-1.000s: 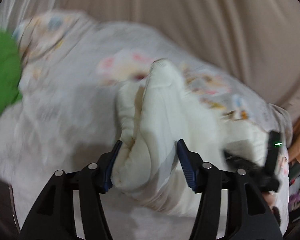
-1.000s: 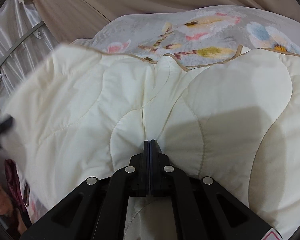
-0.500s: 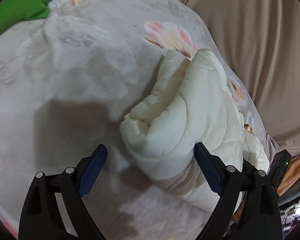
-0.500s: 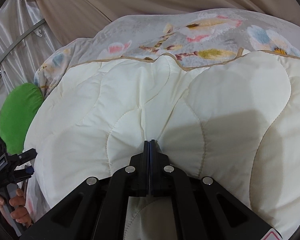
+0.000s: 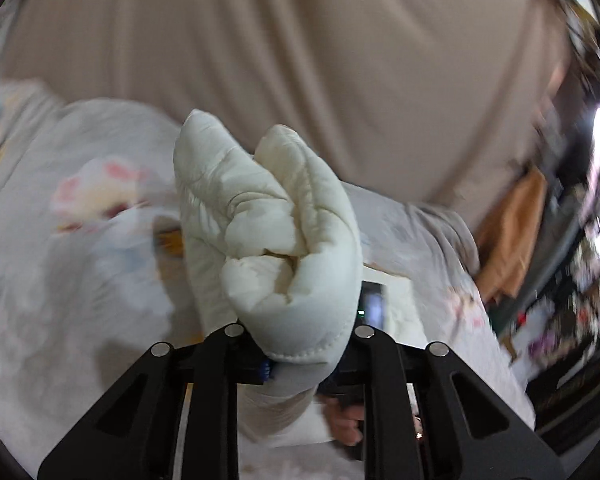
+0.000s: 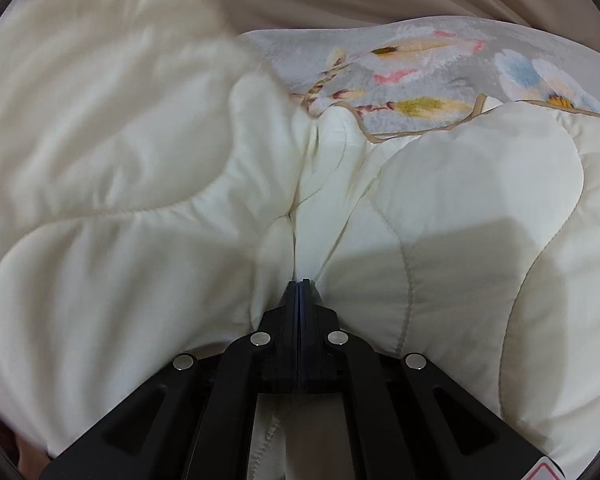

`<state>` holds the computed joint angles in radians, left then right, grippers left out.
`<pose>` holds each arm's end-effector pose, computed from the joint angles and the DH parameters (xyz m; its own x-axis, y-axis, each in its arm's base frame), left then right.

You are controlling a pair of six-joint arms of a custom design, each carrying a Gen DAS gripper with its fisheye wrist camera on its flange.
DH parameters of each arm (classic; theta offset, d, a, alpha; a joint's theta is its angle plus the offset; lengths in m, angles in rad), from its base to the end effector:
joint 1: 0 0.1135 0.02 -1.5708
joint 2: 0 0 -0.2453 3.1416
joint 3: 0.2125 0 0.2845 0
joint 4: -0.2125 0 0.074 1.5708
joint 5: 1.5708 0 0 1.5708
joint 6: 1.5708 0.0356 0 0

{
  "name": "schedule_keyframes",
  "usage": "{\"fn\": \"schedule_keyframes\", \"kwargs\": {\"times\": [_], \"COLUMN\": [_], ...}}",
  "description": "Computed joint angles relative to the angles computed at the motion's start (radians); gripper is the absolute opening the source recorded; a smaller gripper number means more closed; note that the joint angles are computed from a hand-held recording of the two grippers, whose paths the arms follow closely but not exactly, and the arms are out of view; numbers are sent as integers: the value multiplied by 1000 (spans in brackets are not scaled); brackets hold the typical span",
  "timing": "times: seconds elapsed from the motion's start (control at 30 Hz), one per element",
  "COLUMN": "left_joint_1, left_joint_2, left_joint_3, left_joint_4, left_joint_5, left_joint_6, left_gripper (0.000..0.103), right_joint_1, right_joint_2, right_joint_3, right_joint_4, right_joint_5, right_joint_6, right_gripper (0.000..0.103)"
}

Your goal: Fold large clothes

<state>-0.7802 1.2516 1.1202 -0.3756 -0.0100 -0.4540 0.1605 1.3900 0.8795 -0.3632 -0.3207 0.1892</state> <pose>0.2294 -0.2265 0.3162 -0.6159 -0.0074 -0.7878 0.4752 0.7941 -0.3790 0.3112 0.0617 0.1886 -0.8094 0.0498 -0.5851 -0.2028 0.9114 0.3581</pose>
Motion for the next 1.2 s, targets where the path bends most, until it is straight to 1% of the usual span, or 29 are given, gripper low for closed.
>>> {"fn": "schedule_keyframes", "kwargs": {"times": [0.07,0.13,0.17,0.23,0.3,0.33,0.37,0.4,0.43,0.47,0.5,0.53,0.6,0.67,0.7,0.73,0.77,0.83,0.87,0.9,0.93,1.03,1.1,1.13,1.2], "left_joint_1": [-67,-91,-92,-89,-94,-96,-103,-102,-111,-121,-130,-146,-175,-204,-221,-240,-256,-286,-298,-312,-327,-361,-376,-381,-396], "left_joint_2": [100,139,139,130,112,109,115,126,134,149,168,188,240,306,347,395,440,533,573,620,673,813,892,923,953], "left_joint_3": [83,118,119,106,86,85,98,110,118,133,151,169,217,281,322,370,413,501,540,584,631,757,829,855,865], "left_joint_4": [-2,-7,-9,-6,-3,-4,-11,-10,-11,-17,-22,-29,-43,-57,-66,-77,-88,-115,-128,-141,-159,-209,-251,-265,-265], "left_joint_5": [-31,-28,-20,-20,-33,-36,-40,-38,-45,-50,-57,-74,-94,-103,-111,-119,-125,-129,-134,-141,-147,-160,-161,-164,-197], "left_joint_6": [30,32,29,28,23,18,14,13,4,-3,-7,-9,-7,-2,5,14,25,41,49,56,67,87,98,100,110], "left_gripper": [18,18,18,18,18,18,18,18,18,18,18,18,18,18,18,18,18,18,18,18,18,18,18,18,18], "right_joint_1": [-38,-123,-164,-247,-289,-285,-264,-222,-176,-128,-118,-126,-157,-192,-217,-251,-291,-415,-489,-586,-690,-1007,-1189,-1257,-1377], "right_joint_2": [-26,-106,-159,-296,-393,-412,-419,-408,-391,-367,-351,-332,-277,-278,-288,-309,-342,-465,-532,-589,-610,-557,-518,-511,-481], "right_joint_3": [-1,-33,-53,-108,-168,-195,-223,-252,-277,-302,-320,-328,-303,-306,-306,-306,-315,-349,-365,-374,-376,-350,-329,-324,-314], "right_joint_4": [-41,-117,-167,-290,-388,-409,-405,-374,-323,-254,-208,-173,-173,-197,-231,-295,-357,-519,-599,-680,-749,-903,-958,-966,-964], "right_joint_5": [-48,-154,-192,-272,-379,-417,-432,-423,-387,-328,-325,-348,-398,-436,-456,-481,-502,-511,-490,-465,-458,-462,-454,-445,-436], "right_joint_6": [5,-18,-51,-143,-226,-240,-232,-205,-172,-133,-114,-104,-110,-114,-121,-150,-188,-319,-388,-476,-571,-841,-983,-1026,-1077], "right_gripper": [0,0,0,10,11,11,11,11,10,0,0,0,0,0,0,0,0,1,4,11,11,11,11,11,11]}}
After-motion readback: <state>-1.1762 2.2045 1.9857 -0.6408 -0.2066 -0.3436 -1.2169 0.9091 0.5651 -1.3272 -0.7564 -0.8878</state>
